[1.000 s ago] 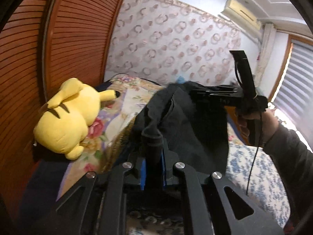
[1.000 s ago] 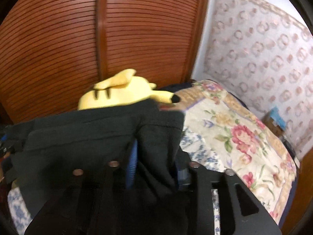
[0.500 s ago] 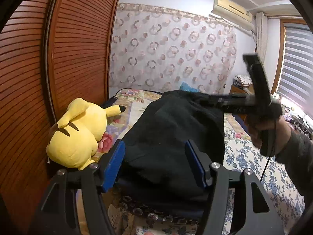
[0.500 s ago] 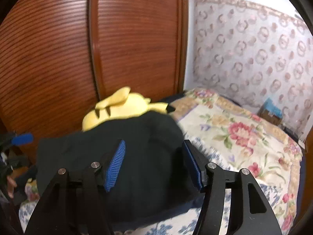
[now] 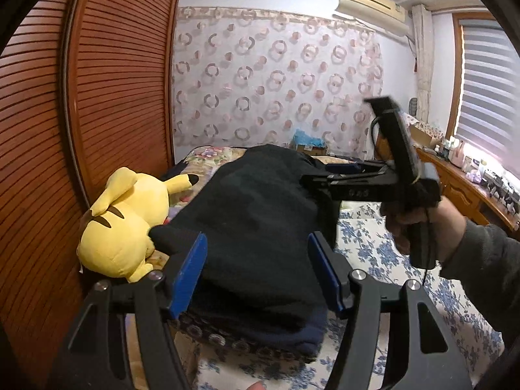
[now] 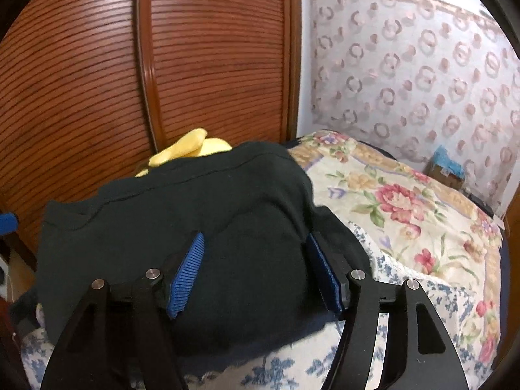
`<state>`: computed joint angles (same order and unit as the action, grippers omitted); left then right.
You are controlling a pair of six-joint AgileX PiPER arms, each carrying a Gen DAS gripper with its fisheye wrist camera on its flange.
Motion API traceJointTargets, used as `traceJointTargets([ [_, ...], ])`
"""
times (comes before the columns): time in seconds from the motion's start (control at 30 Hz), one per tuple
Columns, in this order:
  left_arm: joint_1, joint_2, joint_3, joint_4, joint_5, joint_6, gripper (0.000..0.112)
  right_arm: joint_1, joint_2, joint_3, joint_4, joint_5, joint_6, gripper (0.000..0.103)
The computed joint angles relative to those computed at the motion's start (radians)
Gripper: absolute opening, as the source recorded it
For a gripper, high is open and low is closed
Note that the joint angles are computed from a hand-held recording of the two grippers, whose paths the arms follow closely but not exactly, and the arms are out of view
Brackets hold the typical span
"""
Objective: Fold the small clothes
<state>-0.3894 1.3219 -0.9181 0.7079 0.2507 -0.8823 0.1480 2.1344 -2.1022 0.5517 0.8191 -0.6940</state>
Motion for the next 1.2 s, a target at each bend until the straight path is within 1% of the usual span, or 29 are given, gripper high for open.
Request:
traceJointTargets([
  [0.1, -0.063, 0.003, -0.010, 0.116, 0.054, -0.126, 0.064, -0.025, -0.132, 0.185, 0.053, -0.053, -0.048, 0.067],
  [0.13, -0.083, 0.005, -0.012, 0.148, 0.071, -0.161, 0.064, -0.031, -0.162, 0.226, 0.064, -0.064, -0.059, 0.067],
  [0.2, -0.133, 0.012, -0.020, 0.214, 0.118, -0.233, 0.064, -0.054, -0.260, 0.364, 0.113, -0.101, -0.112, 0.067],
  [0.3, -0.198, 0.013, -0.020, 0.286, 0.162, -0.314, 0.064, -0.086, -0.377, 0.518, 0.160, -0.134, -0.166, 0.071],
  [0.37, -0.241, 0.012, -0.019, 0.319, 0.186, -0.355, 0.064, -0.113, -0.454, 0.617, 0.188, -0.152, -0.197, 0.074],
  [0.4, -0.262, 0.012, -0.019, 0.335, 0.197, -0.375, 0.064, -0.123, -0.491, 0.662, 0.181, -0.167, -0.194, 0.077],
  [0.47, -0.308, 0.015, -0.022, 0.372, 0.229, -0.428, 0.064, -0.151, -0.565, 0.753, 0.186, -0.196, -0.204, 0.079],
  [0.53, -0.354, 0.022, -0.026, 0.396, 0.266, -0.466, 0.064, -0.197, -0.626, 0.830, 0.230, -0.198, -0.246, 0.080],
  [0.67, -0.422, 0.034, -0.039, 0.405, 0.289, -0.492, 0.064, -0.313, -0.798, 1.015, 0.296, -0.220, -0.328, 0.082],
  [0.7, -0.442, 0.037, -0.042, 0.416, 0.299, -0.508, 0.064, -0.336, -0.827, 1.039, 0.299, -0.222, -0.331, 0.082],
  [0.8, -0.508, 0.051, -0.058, 0.449, 0.355, -0.549, 0.064, -0.434, -0.931, 1.128, 0.334, -0.222, -0.365, 0.082],
  [0.83, -0.527, 0.057, -0.067, 0.454, 0.373, -0.556, 0.064, -0.466, -0.953, 1.145, 0.351, -0.211, -0.381, 0.082],
  [0.97, -0.589, 0.065, -0.090, 0.453, 0.414, -0.563, 0.064, -0.660, -1.052, 1.204, 0.429, -0.114, -0.453, 0.082],
  [1.0, -0.604, 0.063, -0.093, 0.456, 0.428, -0.569, 0.064, -0.688, -1.065, 1.212, 0.439, -0.099, -0.463, 0.082],
  [1.07, -0.633, 0.053, -0.097, 0.458, 0.450, -0.577, 0.065, -0.791, -1.098, 1.227, 0.475, -0.037, -0.507, 0.082],
  [1.13, -0.659, 0.045, -0.102, 0.455, 0.476, -0.581, 0.065, -0.852, -1.114, 1.232, 0.491, 0.006, -0.528, 0.082],
  [1.2, -0.687, 0.034, -0.113, 0.442, 0.506, -0.572, 0.065, -0.945, -1.126, 1.235, 0.521, 0.079, -0.561, 0.082],
])
